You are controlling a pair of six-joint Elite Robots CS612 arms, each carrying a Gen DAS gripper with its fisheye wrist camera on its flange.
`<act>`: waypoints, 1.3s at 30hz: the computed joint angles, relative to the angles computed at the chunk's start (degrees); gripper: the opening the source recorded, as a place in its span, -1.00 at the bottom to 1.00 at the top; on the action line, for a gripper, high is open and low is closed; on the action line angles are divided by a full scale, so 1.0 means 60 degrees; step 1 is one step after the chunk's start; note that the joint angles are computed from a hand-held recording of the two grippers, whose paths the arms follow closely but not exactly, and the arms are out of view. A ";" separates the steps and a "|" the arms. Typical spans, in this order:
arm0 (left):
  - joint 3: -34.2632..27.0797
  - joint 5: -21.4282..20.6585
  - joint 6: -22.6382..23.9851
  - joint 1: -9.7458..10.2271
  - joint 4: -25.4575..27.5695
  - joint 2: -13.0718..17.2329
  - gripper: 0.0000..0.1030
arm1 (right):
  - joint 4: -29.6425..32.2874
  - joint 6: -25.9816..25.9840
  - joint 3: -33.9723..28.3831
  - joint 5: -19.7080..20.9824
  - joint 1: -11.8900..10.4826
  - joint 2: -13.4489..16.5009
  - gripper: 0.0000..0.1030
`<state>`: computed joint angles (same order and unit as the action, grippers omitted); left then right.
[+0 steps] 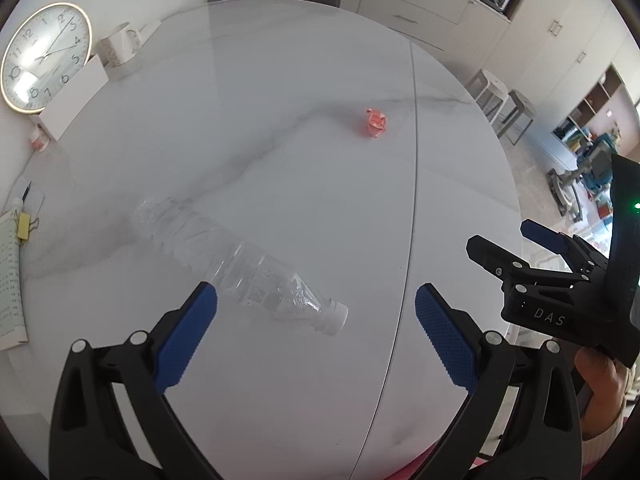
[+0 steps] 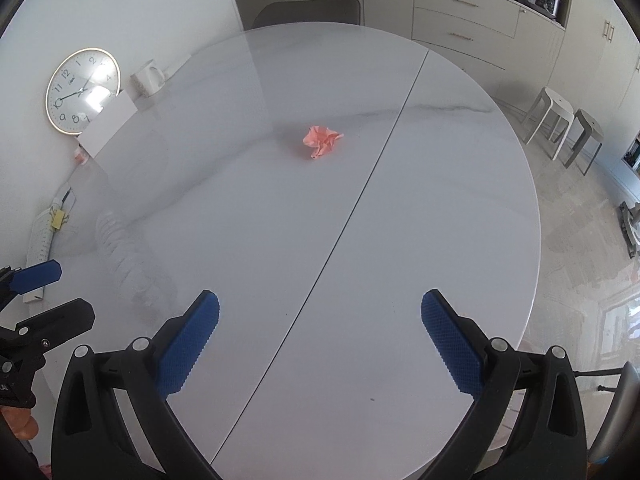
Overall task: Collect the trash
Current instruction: 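Move the left gripper to the plastic bottle while the right moves to the pink paper, then grasp the clear plastic bottle with the left gripper while the right grasps the pink crumpled paper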
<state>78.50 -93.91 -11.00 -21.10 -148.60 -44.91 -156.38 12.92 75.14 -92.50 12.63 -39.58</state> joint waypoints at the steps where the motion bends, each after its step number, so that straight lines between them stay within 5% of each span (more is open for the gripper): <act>1: -0.0081 0.0088 -0.0294 0.0003 0.0053 0.0056 0.85 | 0.0106 -0.0167 -0.0153 0.0152 -0.0056 0.0077 0.95; 7: -0.0342 0.0359 -0.2944 0.0055 0.0226 0.0278 0.85 | 0.0683 -0.0532 -0.1647 0.0810 -0.0350 0.0915 0.95; 15: -0.0584 0.1417 -0.5769 -0.0034 0.0537 0.0601 0.85 | 0.2337 -0.1027 -0.5329 0.0957 -0.0473 0.3099 0.95; 19: -0.0971 0.1684 -0.6656 -0.0018 0.1190 0.0847 0.85 | 0.3439 -0.1310 -0.6852 0.0967 -0.0431 0.3977 0.58; 25: -0.1364 0.1803 -0.7298 0.0037 0.1862 0.1037 0.85 | 0.3719 -0.1785 -0.7449 0.0942 -0.0424 0.4352 -0.26; 31: -0.1722 0.1719 -0.8172 0.0087 0.2365 0.1209 0.85 | 0.3852 -0.2578 -0.7946 0.1228 -0.0500 0.4581 -0.52; 39: -0.2615 0.1746 -0.9150 0.0109 0.3400 0.1688 0.85 | 0.3236 -0.3071 -0.7388 0.2171 -0.0652 0.4222 -0.52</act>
<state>62.81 -83.44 -65.89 -20.45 -128.20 -34.78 -136.96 -5.51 30.82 -79.47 8.72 -14.24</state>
